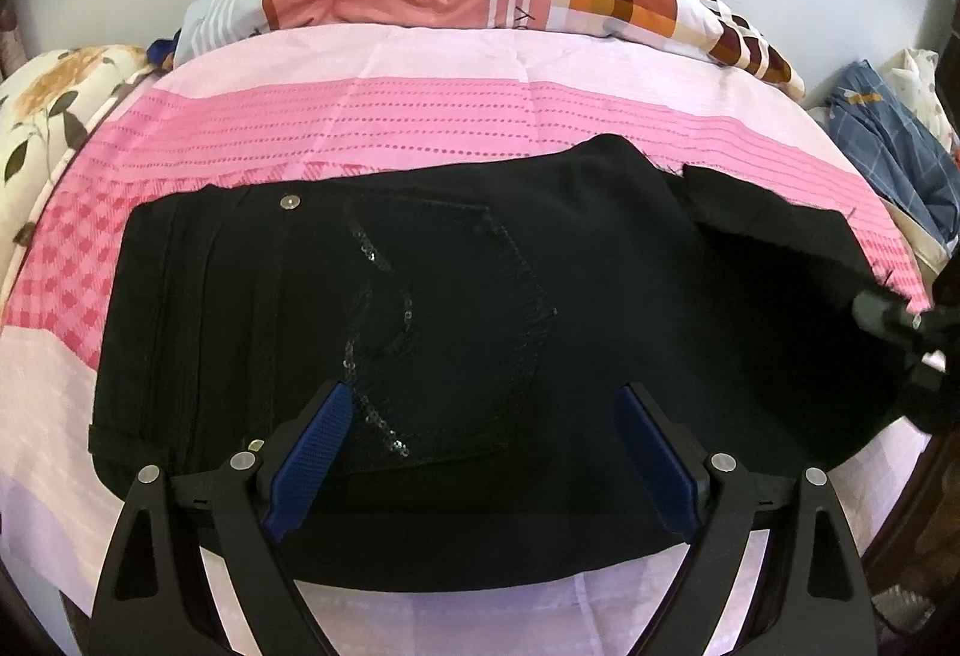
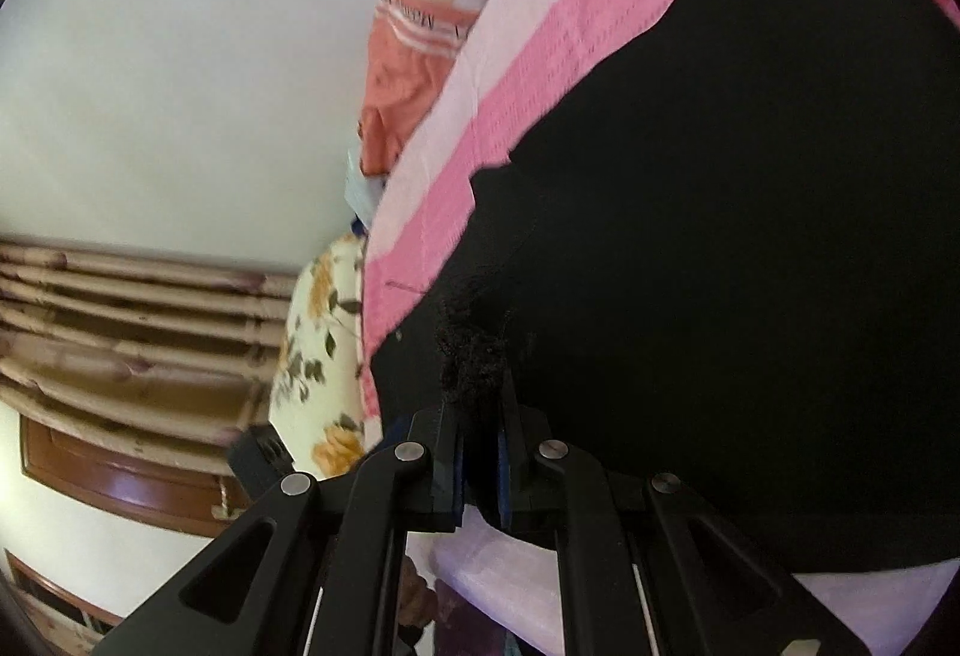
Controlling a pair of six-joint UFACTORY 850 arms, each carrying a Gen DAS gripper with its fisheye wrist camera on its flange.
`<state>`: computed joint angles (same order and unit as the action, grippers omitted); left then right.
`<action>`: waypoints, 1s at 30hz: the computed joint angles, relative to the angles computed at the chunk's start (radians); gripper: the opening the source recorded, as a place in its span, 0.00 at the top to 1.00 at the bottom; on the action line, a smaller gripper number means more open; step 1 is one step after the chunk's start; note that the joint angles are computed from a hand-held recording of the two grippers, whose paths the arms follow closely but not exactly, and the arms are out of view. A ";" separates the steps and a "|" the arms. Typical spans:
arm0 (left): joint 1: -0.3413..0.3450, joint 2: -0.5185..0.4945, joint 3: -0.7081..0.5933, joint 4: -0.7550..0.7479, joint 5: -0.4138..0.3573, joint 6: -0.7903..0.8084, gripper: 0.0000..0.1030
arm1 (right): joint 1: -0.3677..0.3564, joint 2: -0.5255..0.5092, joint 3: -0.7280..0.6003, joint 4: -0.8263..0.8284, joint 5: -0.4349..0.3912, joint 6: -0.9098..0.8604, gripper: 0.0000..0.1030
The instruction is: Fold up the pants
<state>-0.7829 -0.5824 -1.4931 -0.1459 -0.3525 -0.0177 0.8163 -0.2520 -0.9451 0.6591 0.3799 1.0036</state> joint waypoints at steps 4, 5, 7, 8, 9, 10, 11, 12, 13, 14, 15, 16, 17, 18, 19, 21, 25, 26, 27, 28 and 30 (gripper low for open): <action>0.000 -0.005 -0.001 -0.009 -0.008 0.004 0.13 | -0.011 -0.023 -0.014 -0.042 -0.025 0.033 0.91; 0.000 -0.006 -0.002 -0.009 -0.010 0.004 0.13 | -0.011 -0.024 -0.013 -0.047 -0.024 0.041 0.91; 0.000 -0.008 -0.004 -0.012 -0.012 0.008 0.13 | -0.011 -0.026 -0.015 -0.042 -0.031 0.030 0.91; 0.000 -0.009 -0.005 -0.016 -0.013 0.011 0.13 | -0.010 -0.026 -0.019 -0.019 -0.042 -0.002 0.90; 0.000 -0.009 -0.005 -0.019 -0.015 0.013 0.13 | -0.009 -0.026 -0.022 -0.005 -0.052 -0.026 0.90; 0.000 -0.010 -0.006 -0.022 -0.017 0.016 0.13 | -0.008 -0.030 -0.029 0.007 -0.063 -0.048 0.89; 0.000 -0.011 -0.007 -0.024 -0.019 0.018 0.13 | -0.009 -0.036 -0.037 0.005 -0.072 -0.054 0.88; -0.001 -0.012 -0.008 -0.022 -0.021 0.017 0.13 | -0.009 -0.040 -0.040 0.006 -0.078 -0.058 0.88; -0.002 -0.012 -0.009 -0.018 -0.022 0.013 0.13 | -0.009 -0.043 -0.042 0.005 -0.084 -0.060 0.88; -0.004 -0.013 -0.010 -0.014 -0.023 0.011 0.13 | -0.010 -0.047 -0.045 0.004 -0.092 -0.063 0.87; -0.004 -0.015 -0.011 -0.012 -0.025 0.010 0.13 | -0.011 -0.051 -0.049 0.005 -0.098 -0.068 0.87; -0.005 -0.016 -0.012 -0.012 -0.026 0.010 0.13 | -0.010 -0.054 -0.052 0.004 -0.102 -0.068 0.86; -0.005 -0.017 -0.014 -0.013 -0.028 0.012 0.13 | -0.011 -0.057 -0.055 -0.001 -0.106 -0.064 0.86; -0.006 -0.019 -0.015 -0.014 -0.030 0.013 0.13 | -0.011 -0.060 -0.058 -0.002 -0.110 -0.064 0.85; -0.005 -0.019 -0.015 -0.014 -0.032 0.013 0.13 | -0.010 -0.062 -0.059 -0.005 -0.111 -0.061 0.84; -0.006 -0.019 -0.016 -0.011 -0.032 0.011 0.13 | -0.009 -0.064 -0.062 0.000 -0.116 -0.070 0.84; -0.005 -0.019 -0.014 -0.015 -0.034 0.012 0.13 | -0.008 -0.069 -0.072 0.025 -0.127 -0.104 0.84; -0.005 -0.019 -0.015 -0.015 -0.034 0.013 0.13 | -0.008 -0.070 -0.076 0.039 -0.131 -0.121 0.84; -0.005 -0.020 -0.016 -0.014 -0.035 0.013 0.13 | -0.008 -0.071 -0.079 0.052 -0.134 -0.138 0.83; -0.005 -0.021 -0.016 -0.012 -0.036 0.011 0.13 | -0.008 -0.072 -0.085 0.078 -0.143 -0.175 0.84; -0.006 -0.023 -0.018 -0.005 -0.037 0.006 0.13 | -0.007 -0.073 -0.087 0.098 -0.145 -0.199 0.83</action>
